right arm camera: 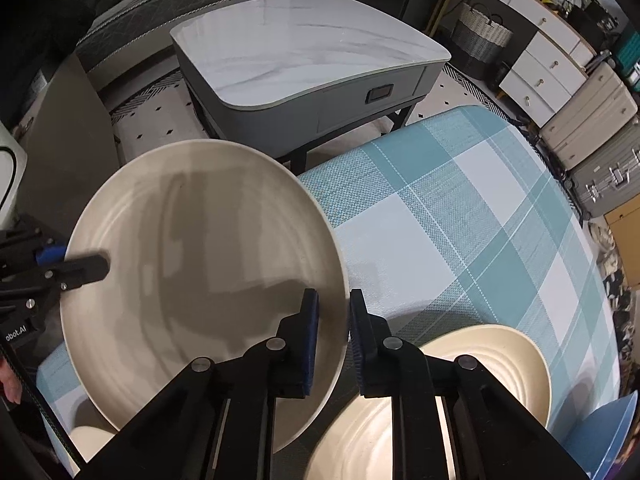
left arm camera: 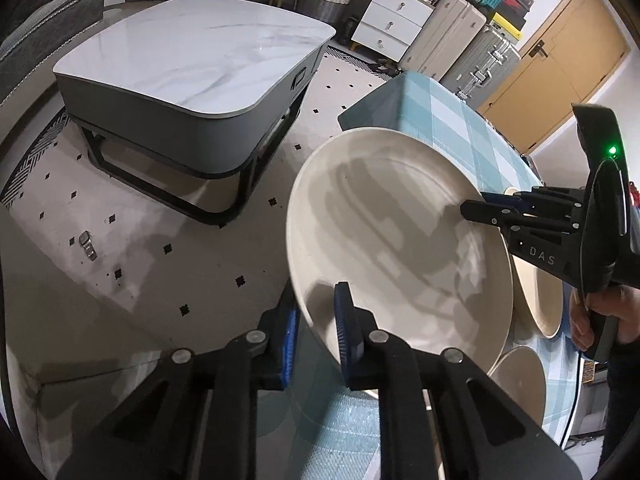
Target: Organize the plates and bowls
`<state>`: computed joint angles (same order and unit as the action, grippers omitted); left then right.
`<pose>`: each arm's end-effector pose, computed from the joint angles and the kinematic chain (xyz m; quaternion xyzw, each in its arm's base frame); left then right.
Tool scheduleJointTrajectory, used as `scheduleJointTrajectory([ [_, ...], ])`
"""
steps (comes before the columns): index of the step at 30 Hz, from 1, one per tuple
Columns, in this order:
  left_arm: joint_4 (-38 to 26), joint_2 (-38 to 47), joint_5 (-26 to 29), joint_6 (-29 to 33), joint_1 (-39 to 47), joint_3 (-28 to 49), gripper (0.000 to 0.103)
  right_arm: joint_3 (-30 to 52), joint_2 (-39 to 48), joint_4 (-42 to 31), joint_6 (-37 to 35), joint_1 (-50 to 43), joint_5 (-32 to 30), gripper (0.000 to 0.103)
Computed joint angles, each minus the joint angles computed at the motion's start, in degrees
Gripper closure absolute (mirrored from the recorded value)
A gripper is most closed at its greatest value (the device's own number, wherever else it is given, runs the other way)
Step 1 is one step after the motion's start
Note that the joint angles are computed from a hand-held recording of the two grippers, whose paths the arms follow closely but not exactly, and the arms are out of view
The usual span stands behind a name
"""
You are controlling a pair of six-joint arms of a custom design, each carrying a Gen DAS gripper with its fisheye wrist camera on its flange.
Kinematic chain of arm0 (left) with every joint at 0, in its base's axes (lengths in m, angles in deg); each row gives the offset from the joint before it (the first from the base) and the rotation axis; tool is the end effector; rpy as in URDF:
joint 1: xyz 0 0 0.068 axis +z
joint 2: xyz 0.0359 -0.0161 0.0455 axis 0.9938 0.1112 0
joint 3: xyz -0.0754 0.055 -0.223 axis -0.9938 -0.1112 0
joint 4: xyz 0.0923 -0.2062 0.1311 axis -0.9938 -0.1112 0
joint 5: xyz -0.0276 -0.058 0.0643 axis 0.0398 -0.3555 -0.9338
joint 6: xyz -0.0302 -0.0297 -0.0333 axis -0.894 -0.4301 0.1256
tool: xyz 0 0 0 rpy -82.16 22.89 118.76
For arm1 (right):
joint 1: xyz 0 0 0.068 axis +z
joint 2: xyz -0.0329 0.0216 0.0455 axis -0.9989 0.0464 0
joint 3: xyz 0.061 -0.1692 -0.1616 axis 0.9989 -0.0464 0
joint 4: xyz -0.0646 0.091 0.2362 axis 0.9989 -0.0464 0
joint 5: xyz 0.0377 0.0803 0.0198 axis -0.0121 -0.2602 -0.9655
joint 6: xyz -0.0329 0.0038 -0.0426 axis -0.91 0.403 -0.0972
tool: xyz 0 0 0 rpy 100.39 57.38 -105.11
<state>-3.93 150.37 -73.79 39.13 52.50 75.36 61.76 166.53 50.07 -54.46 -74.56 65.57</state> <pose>0.1768 -0.1036 0.0718 -0.1474 0.9492 -0.1464 0.2364 0.3778 0.0872 0.0613 -0.4124 0.8937 -0.0146 0.1761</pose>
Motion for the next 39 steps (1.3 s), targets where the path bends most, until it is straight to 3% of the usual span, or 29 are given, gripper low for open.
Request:
scheduleJointTrajectory([
  [14, -0.1, -0.34, 1.57, -0.31, 1.6, -0.51, 0.089, 1.94, 0.5, -2.99, 2.2, -0.71, -2.25, 0.092],
  [24, -0.08, -1.83, 1.76, -0.89, 1.55, -1.81, 0.089, 7.15, 3.46, -11.84, 3.44, -3.41, -6.74, 0.087],
  [32, 0.19, -1.53, 2.95, -1.51, 1.53, -1.68, 0.089, 4.85, 2.13, -10.58, 3.59, -4.06, -7.76, 0.086],
  [35, -2.75, -1.31, 3.87, -0.6, 2.34, -0.01, 0.089, 2.51, 0.63, -8.3, 3.47, -2.81, -6.18, 0.086],
  [39, -5.37, -2.97, 5.77, 1.54, 4.67, 1.05, 0.089, 4.73, 0.87, -10.76, 4.77, -3.18, -8.04, 0.089],
])
